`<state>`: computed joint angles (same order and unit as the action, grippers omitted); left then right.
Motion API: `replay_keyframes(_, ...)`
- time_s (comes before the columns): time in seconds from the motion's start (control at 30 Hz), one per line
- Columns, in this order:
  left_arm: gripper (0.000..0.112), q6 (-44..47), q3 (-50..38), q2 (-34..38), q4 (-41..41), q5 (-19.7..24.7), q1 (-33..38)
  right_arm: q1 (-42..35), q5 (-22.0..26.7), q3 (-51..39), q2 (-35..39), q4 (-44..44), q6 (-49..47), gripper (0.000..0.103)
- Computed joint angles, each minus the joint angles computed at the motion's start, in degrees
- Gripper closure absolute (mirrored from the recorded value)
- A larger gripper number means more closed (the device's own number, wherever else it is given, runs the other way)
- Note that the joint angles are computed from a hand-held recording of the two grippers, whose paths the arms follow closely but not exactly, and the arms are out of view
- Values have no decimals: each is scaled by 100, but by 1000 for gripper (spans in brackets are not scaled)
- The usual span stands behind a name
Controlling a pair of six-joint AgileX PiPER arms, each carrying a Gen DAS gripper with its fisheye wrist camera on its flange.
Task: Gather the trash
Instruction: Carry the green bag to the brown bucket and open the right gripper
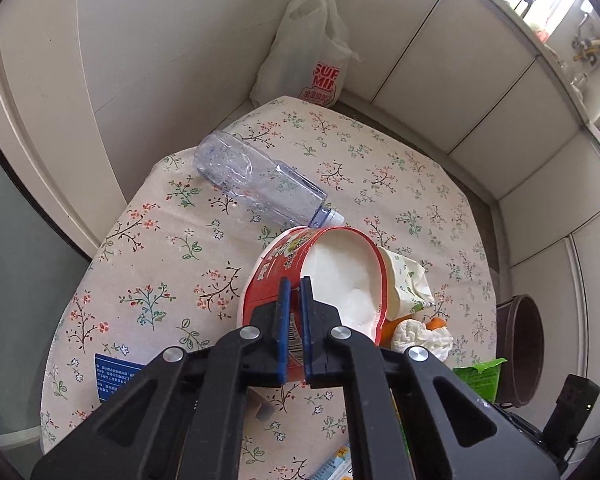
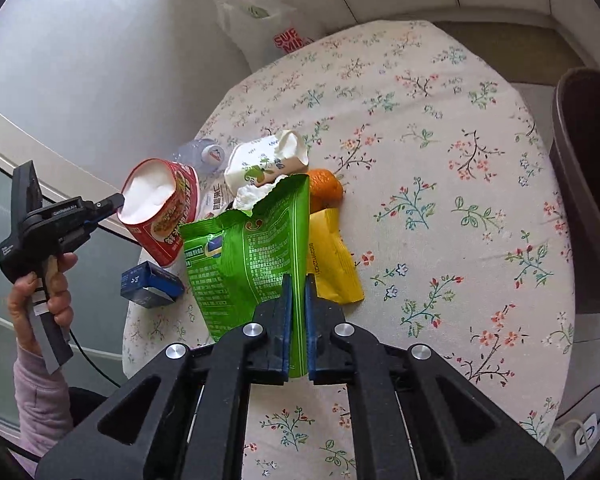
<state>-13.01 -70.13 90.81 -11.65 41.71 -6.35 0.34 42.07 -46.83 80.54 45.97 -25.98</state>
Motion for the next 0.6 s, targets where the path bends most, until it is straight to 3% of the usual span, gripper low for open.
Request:
replay_keyframes(0.23,108,-326,166,-515,229,-138,-96,-332,142,-179,-498,-182,58,99)
replay_keyframes(0.6,108,-767,-12,-969,532,-230,-655,-1823,372,-594,-1255,-106,-288,99)
